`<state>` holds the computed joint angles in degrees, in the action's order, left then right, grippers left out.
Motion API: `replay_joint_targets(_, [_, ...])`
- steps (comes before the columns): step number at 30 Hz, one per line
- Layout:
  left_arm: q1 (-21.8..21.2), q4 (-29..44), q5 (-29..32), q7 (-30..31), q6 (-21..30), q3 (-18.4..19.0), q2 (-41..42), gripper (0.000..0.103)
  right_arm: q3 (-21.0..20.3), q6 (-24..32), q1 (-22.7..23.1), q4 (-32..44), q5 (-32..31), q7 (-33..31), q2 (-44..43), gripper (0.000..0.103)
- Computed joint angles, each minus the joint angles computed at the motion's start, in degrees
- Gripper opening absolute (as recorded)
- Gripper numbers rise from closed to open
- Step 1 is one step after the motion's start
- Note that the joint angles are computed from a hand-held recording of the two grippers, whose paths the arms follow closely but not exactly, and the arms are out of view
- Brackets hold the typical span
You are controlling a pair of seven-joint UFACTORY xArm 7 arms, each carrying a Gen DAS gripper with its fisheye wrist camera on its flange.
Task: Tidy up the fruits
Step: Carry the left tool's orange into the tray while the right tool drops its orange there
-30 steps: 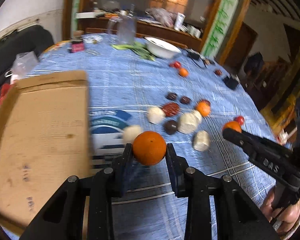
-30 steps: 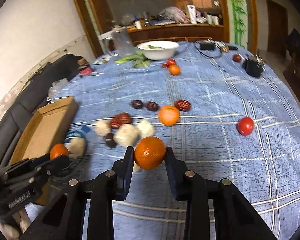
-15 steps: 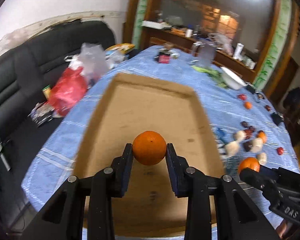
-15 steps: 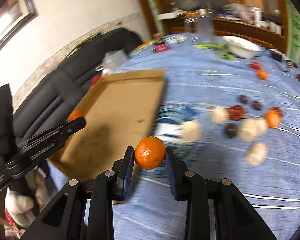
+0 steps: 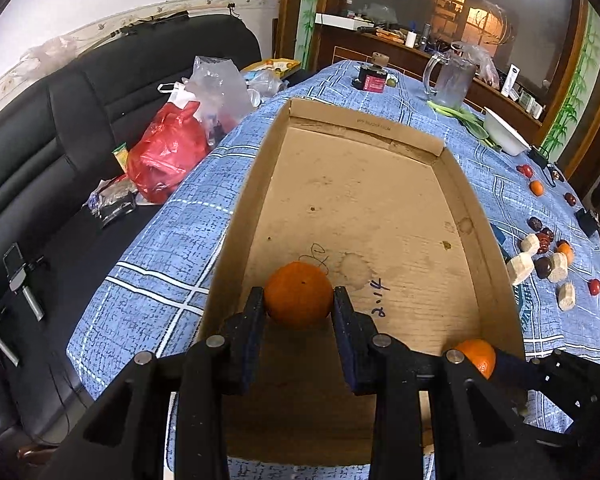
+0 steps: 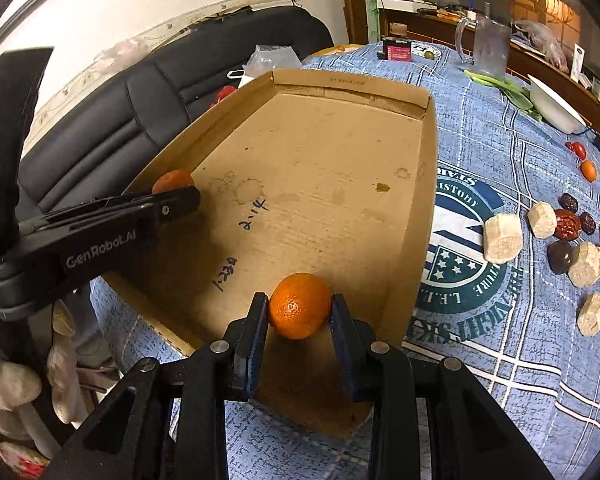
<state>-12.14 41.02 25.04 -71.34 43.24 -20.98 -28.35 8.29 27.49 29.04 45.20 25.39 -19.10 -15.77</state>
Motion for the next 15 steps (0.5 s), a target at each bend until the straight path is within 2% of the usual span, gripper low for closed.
replay_joint_targets(4, [-0.1, 0.0, 0.0, -0.3, 0.4, -0.2, -0.8, 0.034, 0.6, -1.4, -0.2, -0.8, -1.5, 1.2, -0.6, 0.035])
replay_joint_targets(6, [0.1, 0.1, 0.4, -1.0, 0.6, -0.7, -1.7, 0.047, 0.4, -1.6, 0.2, -1.1, -1.4, 1.0, -0.9, 0.035])
replay_joint_targets(8, [0.4, 0.4, 1.0, -1.5, 0.8, -1.2, -2.5, 0.051, 0.3, -2.2, 0.4, -2.1, -1.6, 1.2, -2.4, 0.036])
replay_joint_targets(10, [0.6, 1.0, 1.6, -1.9, 1.4, -2.0, -3.2, 0.054, -0.4, -3.1, 1.4, -3.1, -0.5, 0.4, -4.3, 0.041])
replay_joint_targets(12, [0.9, 1.8, 2.2, -2.2, 1.9, -2.8, -3.6, 0.058, -0.7, -4.2, 1.8, -3.9, -0.5, 0.4, -5.7, 0.050])
replay_joint_targets(15, [1.0, 3.4, 3.6, -2.4, 3.6, -4.5, -3.8, 0.062, -2.0, -5.9, 2.5, -5.6, -0.2, 0.1, -8.6, 0.054])
